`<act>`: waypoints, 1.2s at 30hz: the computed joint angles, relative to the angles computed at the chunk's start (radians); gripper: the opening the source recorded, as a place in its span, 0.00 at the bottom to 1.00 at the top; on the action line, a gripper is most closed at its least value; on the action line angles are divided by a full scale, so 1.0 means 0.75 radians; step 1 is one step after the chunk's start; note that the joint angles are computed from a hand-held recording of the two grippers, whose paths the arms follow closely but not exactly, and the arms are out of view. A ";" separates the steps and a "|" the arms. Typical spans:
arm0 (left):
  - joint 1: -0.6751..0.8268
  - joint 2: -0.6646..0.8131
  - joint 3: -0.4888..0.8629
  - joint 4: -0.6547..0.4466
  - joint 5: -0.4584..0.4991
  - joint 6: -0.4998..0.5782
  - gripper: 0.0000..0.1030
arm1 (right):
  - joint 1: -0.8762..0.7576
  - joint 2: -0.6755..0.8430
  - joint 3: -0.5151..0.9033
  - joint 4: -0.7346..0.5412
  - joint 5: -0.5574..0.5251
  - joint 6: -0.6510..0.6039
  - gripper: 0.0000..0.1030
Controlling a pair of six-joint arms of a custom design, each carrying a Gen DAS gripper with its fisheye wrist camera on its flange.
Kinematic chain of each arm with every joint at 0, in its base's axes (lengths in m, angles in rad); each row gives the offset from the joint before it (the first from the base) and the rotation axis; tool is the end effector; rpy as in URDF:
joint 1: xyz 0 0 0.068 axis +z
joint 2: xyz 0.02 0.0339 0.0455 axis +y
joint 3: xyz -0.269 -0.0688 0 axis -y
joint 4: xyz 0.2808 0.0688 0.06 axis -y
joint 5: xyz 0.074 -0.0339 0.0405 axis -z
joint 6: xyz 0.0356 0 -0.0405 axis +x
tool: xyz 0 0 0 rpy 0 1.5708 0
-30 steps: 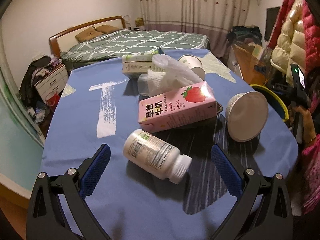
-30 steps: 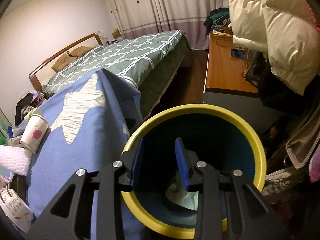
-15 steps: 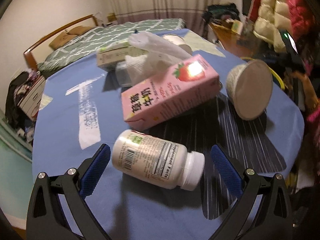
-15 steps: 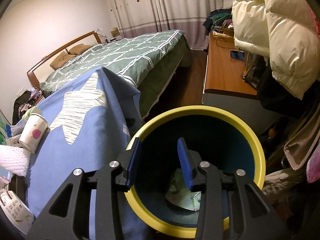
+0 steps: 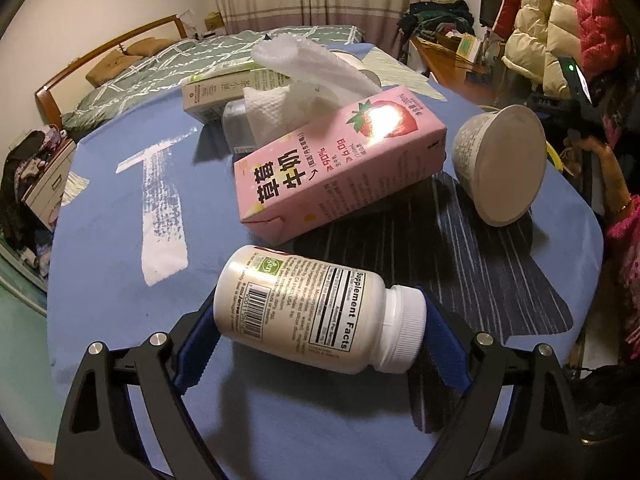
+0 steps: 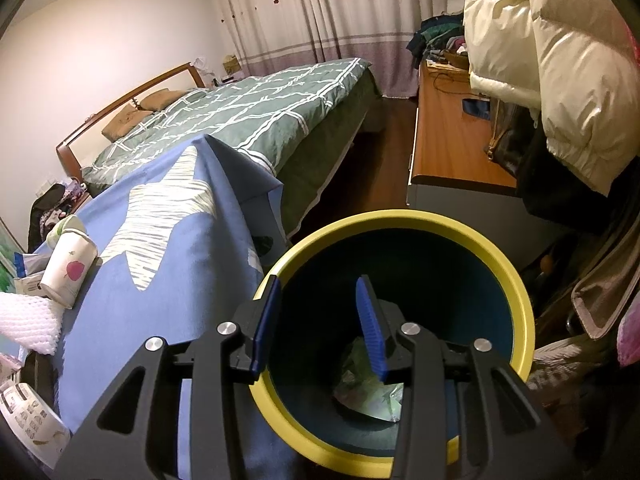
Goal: Collect trash
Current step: 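Carry the bottle with the left tool over the yellow bin and release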
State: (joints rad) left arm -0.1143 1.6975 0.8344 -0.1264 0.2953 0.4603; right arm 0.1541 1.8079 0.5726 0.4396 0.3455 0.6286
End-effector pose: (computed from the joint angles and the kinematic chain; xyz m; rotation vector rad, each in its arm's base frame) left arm 0.3381 -0.0492 0.1157 0.8187 2.3765 -0.2386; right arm 0.3057 0.0353 0.0528 0.7004 2.1991 -0.0129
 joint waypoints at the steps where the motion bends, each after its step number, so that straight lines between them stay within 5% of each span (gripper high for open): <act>1: -0.005 -0.025 -0.016 0.000 -0.006 -0.009 0.87 | 0.001 -0.003 -0.005 0.005 -0.003 -0.001 0.37; 11: -0.124 -0.354 -0.129 -0.107 -0.063 -0.147 0.87 | 0.006 -0.119 -0.178 0.106 -0.008 -0.001 0.37; 18: -0.418 -0.362 0.000 -0.145 -0.202 -0.346 0.87 | -0.030 -0.317 -0.357 0.150 0.019 -0.042 0.37; 26: -0.757 -0.012 0.375 -0.134 -0.326 -0.544 0.87 | -0.151 -0.583 -0.527 0.081 0.009 -0.132 0.42; 36: -1.046 0.746 1.247 -0.355 -0.440 -0.655 0.87 | -0.349 -0.815 -0.708 0.023 -0.036 -0.219 0.43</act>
